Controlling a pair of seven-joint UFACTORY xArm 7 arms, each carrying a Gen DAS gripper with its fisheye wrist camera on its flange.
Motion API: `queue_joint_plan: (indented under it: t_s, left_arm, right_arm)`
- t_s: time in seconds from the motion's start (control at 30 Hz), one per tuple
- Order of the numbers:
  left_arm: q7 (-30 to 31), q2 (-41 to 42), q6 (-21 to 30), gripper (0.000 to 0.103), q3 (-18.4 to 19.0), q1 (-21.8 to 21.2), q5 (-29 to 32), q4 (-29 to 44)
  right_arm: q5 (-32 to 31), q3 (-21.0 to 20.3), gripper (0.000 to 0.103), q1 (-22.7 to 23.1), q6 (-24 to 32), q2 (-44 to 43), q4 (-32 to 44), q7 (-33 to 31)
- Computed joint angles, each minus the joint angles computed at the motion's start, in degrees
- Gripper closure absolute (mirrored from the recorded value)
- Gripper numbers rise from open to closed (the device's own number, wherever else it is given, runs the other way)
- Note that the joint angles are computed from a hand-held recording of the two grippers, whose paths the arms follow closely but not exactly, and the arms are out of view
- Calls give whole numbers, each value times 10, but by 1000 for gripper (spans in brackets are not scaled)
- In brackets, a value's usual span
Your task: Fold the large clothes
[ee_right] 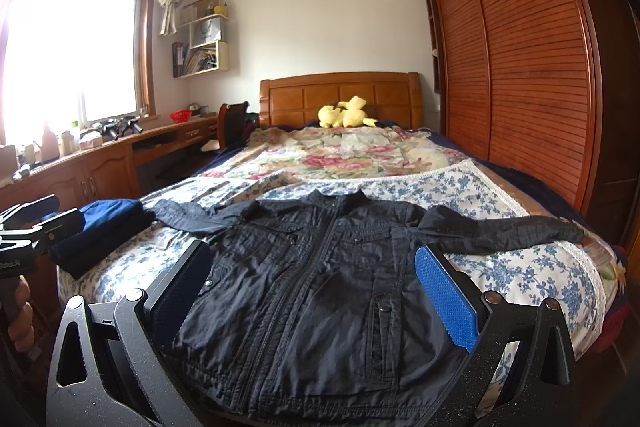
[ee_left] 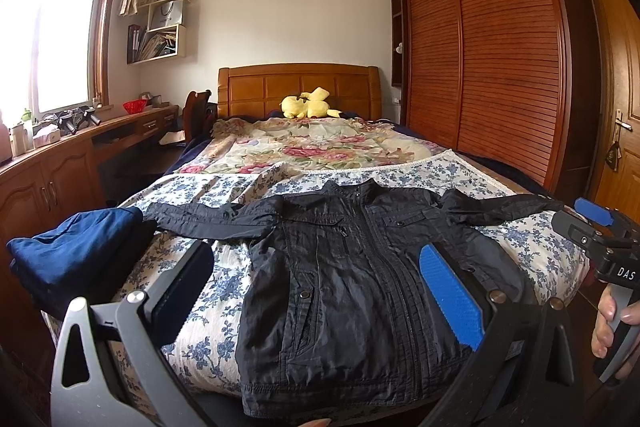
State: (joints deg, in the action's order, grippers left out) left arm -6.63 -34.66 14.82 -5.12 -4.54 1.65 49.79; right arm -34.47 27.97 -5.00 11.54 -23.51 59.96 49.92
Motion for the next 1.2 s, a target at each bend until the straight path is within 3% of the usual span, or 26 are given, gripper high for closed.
queue_joint_plan:
  t_s: [0.47, 0.9, 1.2]
  left_arm:
    - [-3, 68, 4, 0, 10, 11, 5, 8]
    - [22, 134, -9, 0, 33, 16, -5, 20]
    - [17, 202, -3, 0, 35, 44, 12, 47]
  right_arm:
    - [-47, -7, 0, 17, 9, 68, 29, 8]
    - [-111, -74, 0, 104, 28, 219, 128, 0]
    - [-89, -123, 0, 175, 23, 364, 261, -80]
